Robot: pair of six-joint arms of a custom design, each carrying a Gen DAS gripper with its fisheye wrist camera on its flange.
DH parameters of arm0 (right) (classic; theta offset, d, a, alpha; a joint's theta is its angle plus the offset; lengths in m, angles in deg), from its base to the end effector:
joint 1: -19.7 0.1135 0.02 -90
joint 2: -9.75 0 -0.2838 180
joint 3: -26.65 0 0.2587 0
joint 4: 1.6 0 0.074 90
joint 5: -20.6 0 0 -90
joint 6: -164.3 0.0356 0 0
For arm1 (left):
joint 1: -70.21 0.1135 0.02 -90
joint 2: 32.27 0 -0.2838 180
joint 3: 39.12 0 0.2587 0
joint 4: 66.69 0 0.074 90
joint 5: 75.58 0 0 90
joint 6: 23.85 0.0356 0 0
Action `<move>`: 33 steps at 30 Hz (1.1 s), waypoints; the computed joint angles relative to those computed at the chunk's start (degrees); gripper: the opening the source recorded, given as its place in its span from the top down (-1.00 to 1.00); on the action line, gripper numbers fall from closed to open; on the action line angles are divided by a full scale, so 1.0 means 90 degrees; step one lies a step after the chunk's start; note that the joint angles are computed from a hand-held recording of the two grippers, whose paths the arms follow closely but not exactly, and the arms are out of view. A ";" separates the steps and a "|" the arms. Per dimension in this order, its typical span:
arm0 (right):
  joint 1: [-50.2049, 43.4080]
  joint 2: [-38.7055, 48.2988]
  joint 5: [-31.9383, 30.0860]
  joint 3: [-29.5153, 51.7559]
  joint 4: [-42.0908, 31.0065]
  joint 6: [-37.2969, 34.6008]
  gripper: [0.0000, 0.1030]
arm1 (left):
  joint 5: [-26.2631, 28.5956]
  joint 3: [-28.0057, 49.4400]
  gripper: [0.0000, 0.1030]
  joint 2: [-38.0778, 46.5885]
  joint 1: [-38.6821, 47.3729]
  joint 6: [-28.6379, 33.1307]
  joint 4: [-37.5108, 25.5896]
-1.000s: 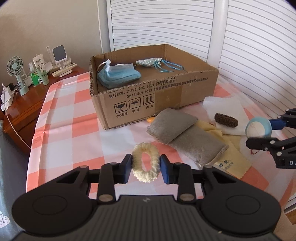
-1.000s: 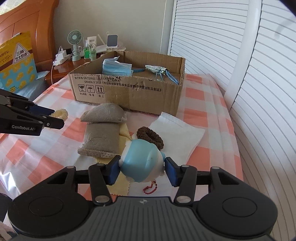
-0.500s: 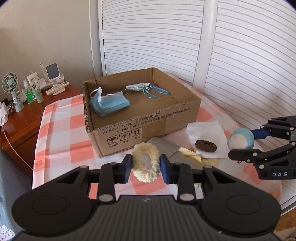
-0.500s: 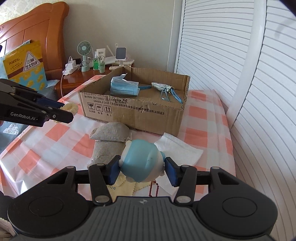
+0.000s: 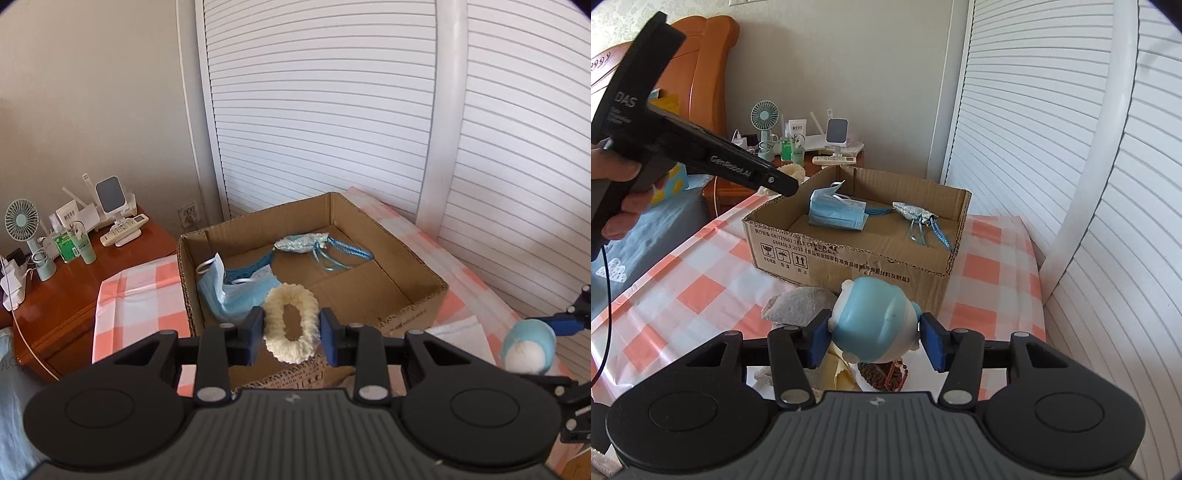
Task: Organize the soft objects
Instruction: 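Carry the cream ring into the box and open left tool while right tool lifts the doll, then lower the blue doll toy into the box and open the right tool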
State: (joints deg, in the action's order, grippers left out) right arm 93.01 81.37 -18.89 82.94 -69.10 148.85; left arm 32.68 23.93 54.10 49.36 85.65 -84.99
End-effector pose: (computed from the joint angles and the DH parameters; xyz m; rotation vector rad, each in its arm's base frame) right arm 0.0815 0.1761 0.2185 0.0911 2.2566 -0.1589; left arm 0.2953 -0.1244 0.2227 0.9389 2.0791 -0.3777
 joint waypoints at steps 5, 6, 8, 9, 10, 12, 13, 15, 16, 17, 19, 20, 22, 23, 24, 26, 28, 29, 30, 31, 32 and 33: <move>-0.0102 -0.0046 -0.0007 -0.0037 0.0094 -0.0129 -0.09 | -0.0239 0.0327 -0.06 0.0588 -0.0079 -0.0172 0.0171; -0.0117 -0.0044 -0.0011 -0.0038 0.0102 -0.0141 -0.10 | -0.0356 0.0278 -0.50 0.0601 -0.0105 -0.0221 0.0257; -0.0126 -0.0052 -0.0006 -0.0044 0.0123 -0.0156 -0.09 | -0.0549 0.0034 -0.90 0.0509 -0.0126 -0.0345 0.0576; -0.0125 -0.0049 0.0002 -0.0042 0.0122 -0.0148 -0.09 | -0.0502 -0.0128 -0.90 0.0411 -0.0084 -0.0363 0.0746; -0.0120 -0.0050 0.0010 -0.0038 0.0108 -0.0135 -0.09 | -0.0422 -0.0227 -0.90 0.0319 -0.0039 -0.0367 0.0769; -0.0137 -0.0050 0.0024 -0.0038 0.0107 -0.0130 -0.09 | -0.0288 -0.0362 -0.90 0.0086 0.0055 -0.0429 0.0577; -0.0150 -0.0050 0.0026 -0.0039 0.0115 -0.0131 -0.09 | -0.0280 -0.0483 -0.91 -0.0077 0.0085 -0.0496 0.0524; -0.0179 -0.0049 0.0039 -0.0039 0.0147 -0.0160 -0.09 | -0.0241 -0.0848 -0.99 -0.0484 0.0148 -0.0600 0.0529; -0.0187 -0.0040 0.0038 -0.0030 0.0150 -0.0160 -0.09 | -0.0267 -0.1044 -0.99 -0.0690 0.0162 -0.0641 0.0564; -0.0210 -0.0042 0.0037 -0.0024 0.0165 -0.0187 -0.09 | -0.0333 -0.1259 -0.99 -0.0923 0.0162 -0.0688 0.0599; -0.0222 -0.0040 0.0034 -0.0005 0.0175 -0.0215 -0.09 | -0.0507 -0.1596 -0.99 -0.1269 0.0135 -0.0752 0.0635; -0.0229 -0.0026 0.0041 0.0020 0.0175 -0.0234 -0.09 | -0.0649 -0.1703 -0.99 -0.1400 0.0095 -0.0789 0.0586; -0.0263 0.0002 0.0055 0.0072 0.0211 -0.0320 -0.09 | -0.0889 -0.1929 -0.99 -0.1635 0.0022 -0.0845 0.0586; -0.0286 -0.0002 0.0056 0.0092 0.0239 -0.0370 -0.09 | -0.1001 -0.2026 -0.99 -0.1732 -0.0017 -0.0867 0.0603; -0.0311 -0.0008 0.0063 0.0110 0.0269 -0.0407 -0.09 | -0.1094 -0.2118 -0.99 -0.1822 -0.0050 -0.0857 0.0635; -0.0394 -0.0030 0.0048 0.0146 0.0355 -0.0550 -0.09 | -0.1229 -0.2267 -0.99 -0.1968 -0.0093 -0.0854 0.0709; -0.0519 -0.0035 0.0047 0.0193 0.0444 -0.0736 -0.09 | -0.1374 -0.2402 -0.99 -0.2139 -0.0155 -0.0858 0.0751; -0.0591 -0.0050 0.0035 0.0213 0.0504 -0.0864 -0.09 | -0.1438 -0.2463 -0.99 -0.2205 -0.0196 -0.0817 0.0788; -0.0677 -0.0061 0.0026 0.0242 0.0571 -0.1000 -0.09 | -0.1508 -0.2524 -0.99 -0.2269 -0.0242 -0.0789 0.0818; -0.0780 -0.0086 0.0002 0.0261 0.0657 -0.1168 -0.09 | -0.1551 -0.2570 -0.99 -0.2325 -0.0273 -0.0767 0.0829; -0.0891 -0.0107 -0.0028 0.0279 0.0754 -0.1345 -0.09 | -0.1562 -0.2614 -0.99 -0.2387 -0.0298 -0.0754 0.0825; -0.1004 -0.0125 -0.0047 0.0295 0.0843 -0.1512 -0.09 | -0.1526 -0.2656 -0.99 -0.2448 -0.0289 -0.0743 0.0811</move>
State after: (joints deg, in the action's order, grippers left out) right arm 83.97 80.24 -19.31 85.60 -61.51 135.24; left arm 18.95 0.03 32.06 46.76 78.97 -77.70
